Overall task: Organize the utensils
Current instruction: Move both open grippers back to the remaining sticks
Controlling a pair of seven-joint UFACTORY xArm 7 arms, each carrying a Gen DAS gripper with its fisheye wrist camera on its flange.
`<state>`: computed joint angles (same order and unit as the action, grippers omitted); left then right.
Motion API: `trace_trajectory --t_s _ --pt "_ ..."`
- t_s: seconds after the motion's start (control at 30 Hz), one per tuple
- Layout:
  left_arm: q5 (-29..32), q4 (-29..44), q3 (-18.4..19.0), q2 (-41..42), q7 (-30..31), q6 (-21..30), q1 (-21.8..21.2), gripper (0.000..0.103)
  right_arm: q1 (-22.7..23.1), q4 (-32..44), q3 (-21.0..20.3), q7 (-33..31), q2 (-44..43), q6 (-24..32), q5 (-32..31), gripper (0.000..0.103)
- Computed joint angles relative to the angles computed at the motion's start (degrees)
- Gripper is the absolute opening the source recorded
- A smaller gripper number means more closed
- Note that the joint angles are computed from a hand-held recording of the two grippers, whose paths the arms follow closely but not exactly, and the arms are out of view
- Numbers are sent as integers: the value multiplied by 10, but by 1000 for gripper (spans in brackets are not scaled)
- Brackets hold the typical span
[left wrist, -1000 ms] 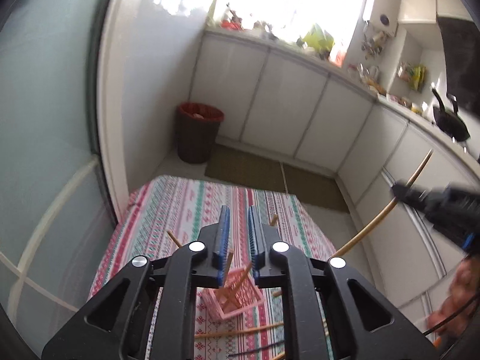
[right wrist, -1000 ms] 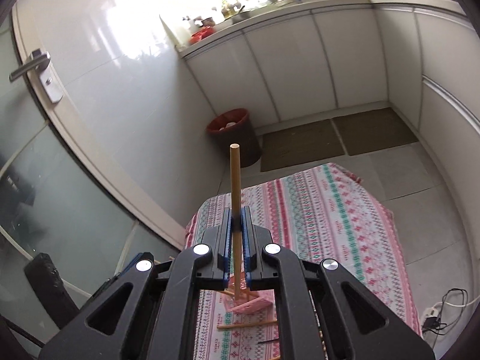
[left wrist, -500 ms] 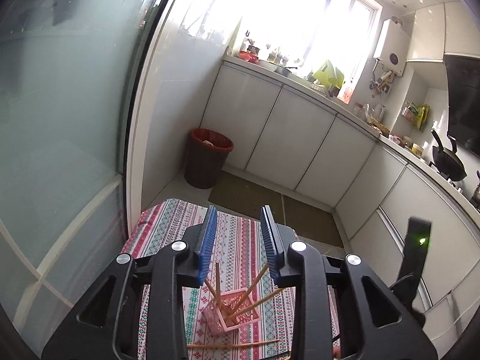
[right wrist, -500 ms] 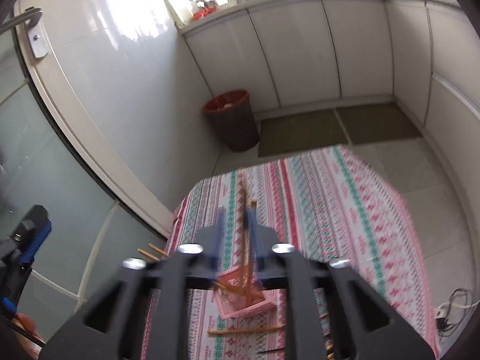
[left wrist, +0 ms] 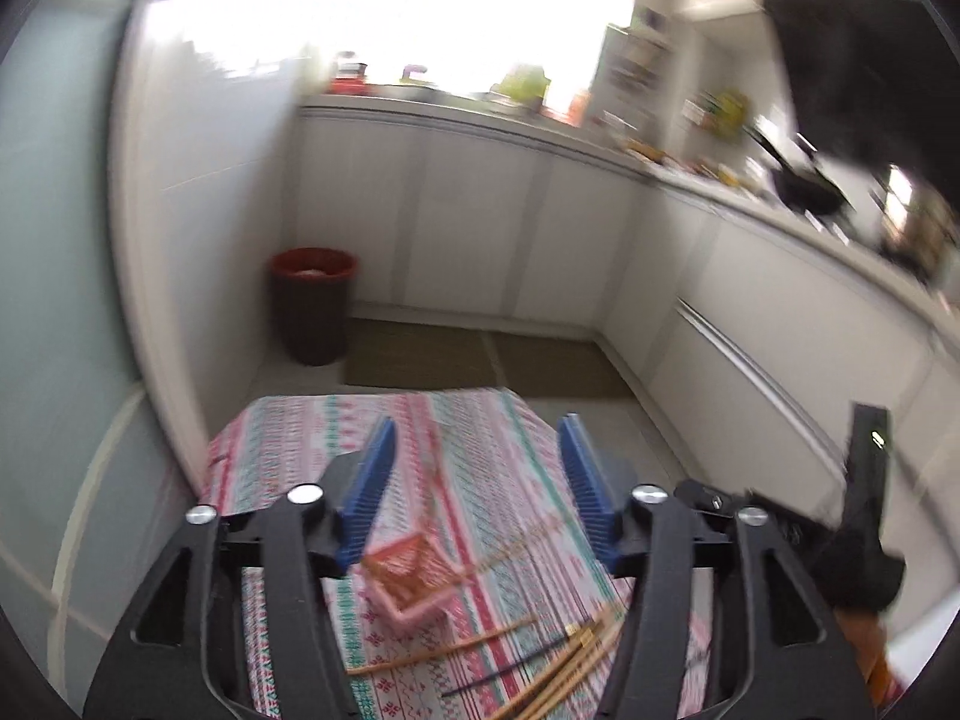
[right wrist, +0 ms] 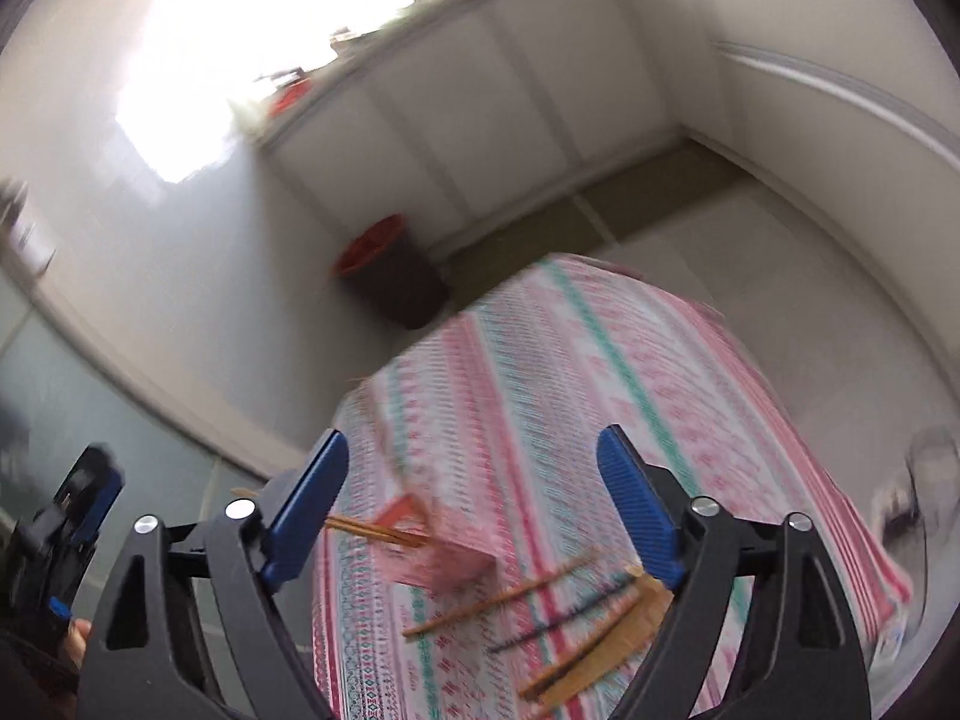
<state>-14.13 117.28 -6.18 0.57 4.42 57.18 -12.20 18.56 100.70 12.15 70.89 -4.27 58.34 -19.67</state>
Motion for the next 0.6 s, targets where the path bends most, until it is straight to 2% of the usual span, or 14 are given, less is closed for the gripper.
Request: trace_trajectory --t_s 0.07,0.1,0.17,0.23,0.27,0.37,0.4,0.5,0.6 --pt "-5 -10 -11 -5 44 11 -11 68 -14 -91 -11 11 -67 5 22 86" --pt "-6 -19 -15 -10 64 14 -18 70 -24 -124 -11 21 -93 18 24 86" --pt "-12 -31 -24 -13 100 37 -32 81 -49 -182 -10 41 -140 54 31 86" --pt "-7 -7 -33 11 130 103 -46 86 -62 -218 -19 36 -168 52 65 86" --pt "18 -4 -39 22 136 124 -57 86 -63 -238 -31 25 -181 45 96 86" --pt "89 4 -50 54 114 162 -89 86 -81 -270 -36 28 -205 29 142 86" --pt "113 30 -52 83 99 200 -103 86 -89 -277 -33 37 -211 22 150 86" --pt "170 87 -45 153 80 270 -142 86 -103 -294 -27 40 -223 -3 164 86" --pt "202 80 -30 177 81 287 -161 84 -94 -302 -39 7 -225 -8 203 86"
